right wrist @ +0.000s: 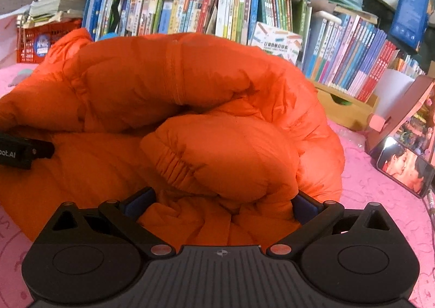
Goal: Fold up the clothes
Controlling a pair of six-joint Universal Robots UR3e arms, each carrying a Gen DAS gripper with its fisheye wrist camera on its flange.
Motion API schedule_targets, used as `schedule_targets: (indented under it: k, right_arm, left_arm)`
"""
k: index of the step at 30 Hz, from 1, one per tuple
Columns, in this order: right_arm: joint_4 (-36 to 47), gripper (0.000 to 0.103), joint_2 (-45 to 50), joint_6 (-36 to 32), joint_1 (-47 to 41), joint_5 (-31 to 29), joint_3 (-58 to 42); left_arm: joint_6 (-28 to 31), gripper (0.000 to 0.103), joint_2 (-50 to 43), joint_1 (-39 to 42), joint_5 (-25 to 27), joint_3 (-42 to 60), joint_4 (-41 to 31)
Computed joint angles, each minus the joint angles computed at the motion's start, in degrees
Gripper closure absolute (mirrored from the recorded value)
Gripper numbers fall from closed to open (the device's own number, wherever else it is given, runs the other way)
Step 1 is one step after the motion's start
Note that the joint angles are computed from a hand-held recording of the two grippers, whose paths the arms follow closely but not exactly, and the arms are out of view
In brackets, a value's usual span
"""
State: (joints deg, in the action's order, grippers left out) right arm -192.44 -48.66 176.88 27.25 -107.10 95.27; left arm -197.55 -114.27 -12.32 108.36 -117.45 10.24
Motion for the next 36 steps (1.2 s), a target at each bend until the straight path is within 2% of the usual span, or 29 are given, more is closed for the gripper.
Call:
schedule_targets:
  k: [6, 16, 18, 20, 22, 28, 31, 33, 35, 36]
  right_arm:
    - [3.2, 0.000, 0.1, 0.4, 0.0, 0.0, -1.4]
    - [3.2, 0.000, 0.1, 0.9, 0.9, -2.1, -1.5]
    - [1.6, 0.000, -0.7, 3.8, 2.0, -4.1, -0.7]
    - [-5.1, 0.000, -1.3, 4.7, 2.4, -3.1, 1.4]
    - [-8.5, 0.000, 0.3, 2.7, 3.4, -4.2, -0.7]
    - [-1.2, 0.002, 7.5, -5.6, 4.1, -9.8, -13.3]
    - [-5.5, 0.002, 6.4, -5.3, 2.6, -14.5, -9.3]
    - [-8.0, 0.002, 3.7, -2.5, 0.6, -17.0, -4.2]
    - [-10.7, 0.000, 0.3, 0.5, -2.2, -18.4, 2.0]
    - [-12.3, 0.000, -2.2, 1.9, -4.3, -16.6, 6.2]
  left_arm:
    - [2.4, 0.000, -1.0, 3.2, -2.2, 2.7, -1.8]
    - [3.2, 0.000, 2.1, 3.2, -3.2, -1.1, -1.2]
    - [3.4, 0.000, 2.5, 3.3, -3.4, -1.6, -1.0]
    - [3.4, 0.000, 2.8, 3.3, -3.4, -1.9, -1.0]
    - [3.4, 0.000, 2.9, 3.2, -3.4, -2.1, -1.0]
    - [3.5, 0.000, 3.1, 3.3, -3.5, -2.4, -0.8]
    - [3.5, 0.000, 3.0, 3.2, -3.4, -2.3, -0.9]
    - [3.5, 0.000, 3.0, 3.2, -3.4, -2.2, -1.0]
    - [3.6, 0.000, 2.9, 3.2, -3.4, -2.2, -0.9]
    - [3.6, 0.000, 2.9, 3.2, -3.5, -2.2, -0.8]
